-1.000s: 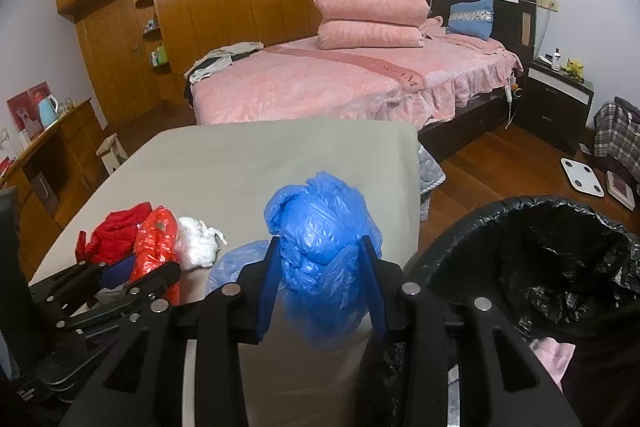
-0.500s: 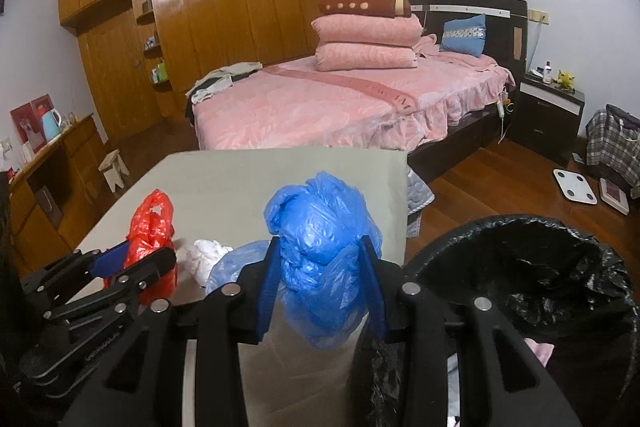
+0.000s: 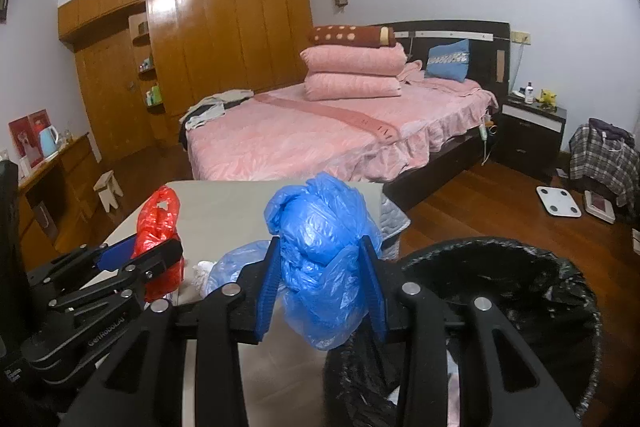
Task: Collect trash
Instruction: 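Carry the red and blue bags over the bin and open both tools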
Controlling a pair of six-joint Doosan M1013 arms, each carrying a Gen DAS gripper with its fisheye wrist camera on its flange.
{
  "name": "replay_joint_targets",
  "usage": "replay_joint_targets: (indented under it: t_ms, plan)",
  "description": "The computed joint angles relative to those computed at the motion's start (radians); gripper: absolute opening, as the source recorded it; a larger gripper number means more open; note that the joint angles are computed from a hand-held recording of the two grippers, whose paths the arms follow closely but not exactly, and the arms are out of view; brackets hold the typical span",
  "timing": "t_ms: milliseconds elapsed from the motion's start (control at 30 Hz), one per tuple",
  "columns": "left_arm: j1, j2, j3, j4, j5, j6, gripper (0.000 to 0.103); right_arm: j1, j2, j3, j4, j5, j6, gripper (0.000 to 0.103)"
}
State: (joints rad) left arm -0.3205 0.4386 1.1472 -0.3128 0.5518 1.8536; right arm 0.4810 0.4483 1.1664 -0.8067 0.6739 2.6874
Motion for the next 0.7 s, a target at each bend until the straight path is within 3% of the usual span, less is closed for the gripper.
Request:
replay_joint_targets:
  t_ms: [300,700]
  plan:
    - [-0.020,-0.017,0.008,-0.113,-0.015,0.121,0.036,0.007,-0.056,0.067,-0.128,0.027,0.124,0.038]
    - [-0.066,0.001,-0.025,-0.292,0.013,0.315,0.036,-0.001,-0.123,0.150,-0.252,0.128,0.261,0.038]
